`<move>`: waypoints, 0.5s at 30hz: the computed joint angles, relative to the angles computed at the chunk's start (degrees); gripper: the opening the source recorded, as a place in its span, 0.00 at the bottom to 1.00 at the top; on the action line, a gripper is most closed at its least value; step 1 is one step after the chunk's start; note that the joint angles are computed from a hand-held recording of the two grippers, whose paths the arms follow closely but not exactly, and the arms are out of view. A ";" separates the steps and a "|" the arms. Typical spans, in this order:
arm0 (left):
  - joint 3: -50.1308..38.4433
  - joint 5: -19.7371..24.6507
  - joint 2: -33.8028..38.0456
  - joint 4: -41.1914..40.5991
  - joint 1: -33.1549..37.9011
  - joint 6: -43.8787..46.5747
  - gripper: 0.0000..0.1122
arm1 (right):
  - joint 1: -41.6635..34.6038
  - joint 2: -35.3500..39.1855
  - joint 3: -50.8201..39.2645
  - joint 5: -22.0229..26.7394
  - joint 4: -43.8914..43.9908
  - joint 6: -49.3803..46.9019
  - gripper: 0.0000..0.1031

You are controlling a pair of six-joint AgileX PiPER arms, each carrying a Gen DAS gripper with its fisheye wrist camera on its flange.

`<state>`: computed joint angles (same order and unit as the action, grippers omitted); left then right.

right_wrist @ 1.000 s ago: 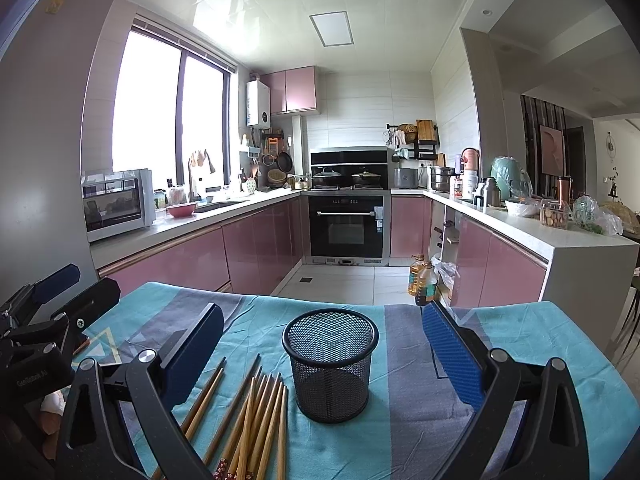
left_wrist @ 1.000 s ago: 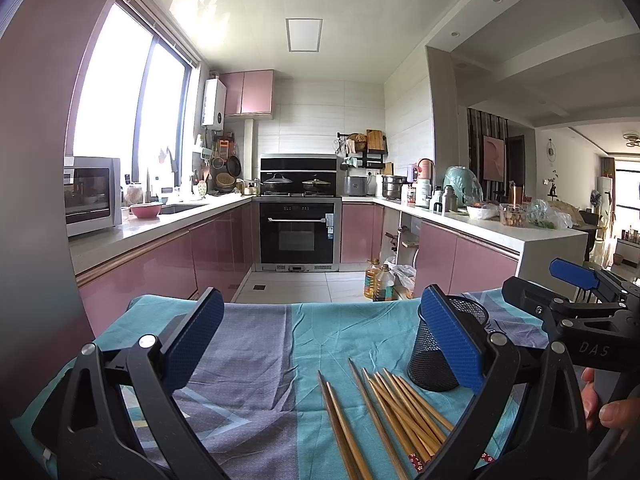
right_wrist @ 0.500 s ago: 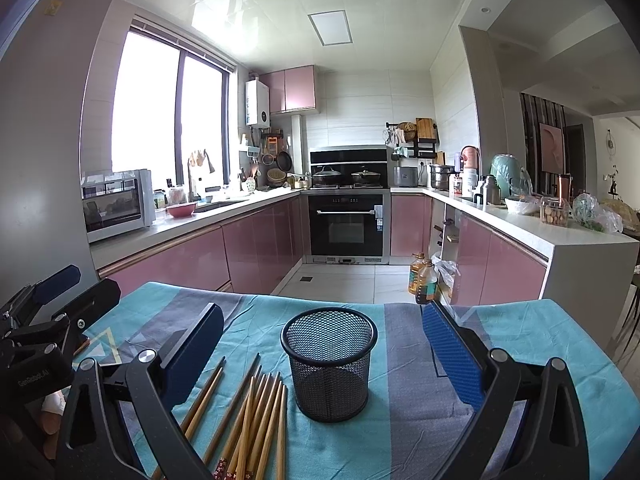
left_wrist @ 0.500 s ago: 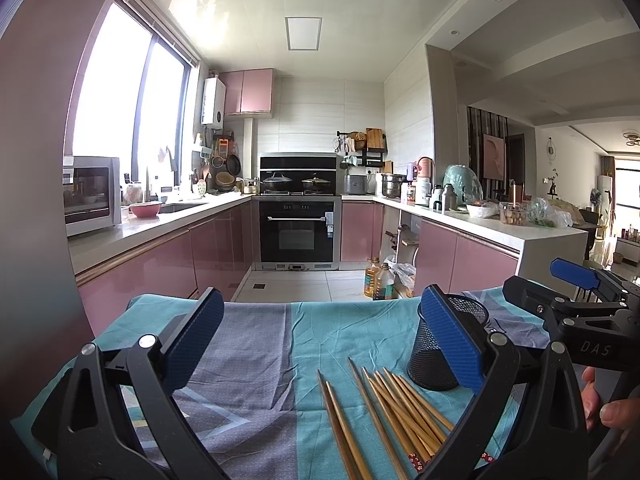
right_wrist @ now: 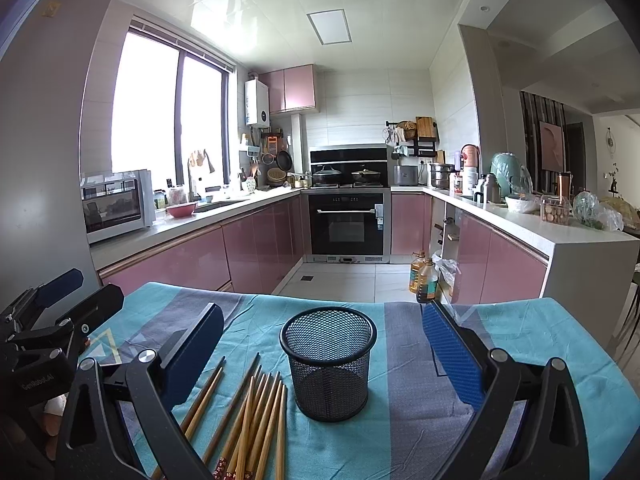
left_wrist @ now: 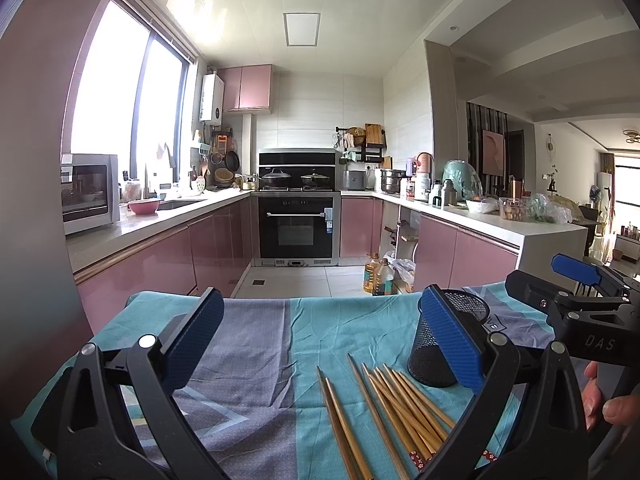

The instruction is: Organize utensils

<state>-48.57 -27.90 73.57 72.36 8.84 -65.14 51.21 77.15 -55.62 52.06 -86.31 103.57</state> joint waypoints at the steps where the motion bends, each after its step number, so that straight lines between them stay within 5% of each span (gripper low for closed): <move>1: -0.16 0.11 0.13 0.42 -0.06 -0.37 0.87 | 0.03 0.14 -0.07 -0.07 0.02 0.10 0.93; 15: -1.94 0.74 1.29 5.77 -0.21 -4.90 0.87 | -0.64 0.67 0.47 -1.76 0.07 1.19 0.93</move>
<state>-50.52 -27.16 74.86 78.13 8.63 -70.04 50.58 77.82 -55.15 50.30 -86.23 104.76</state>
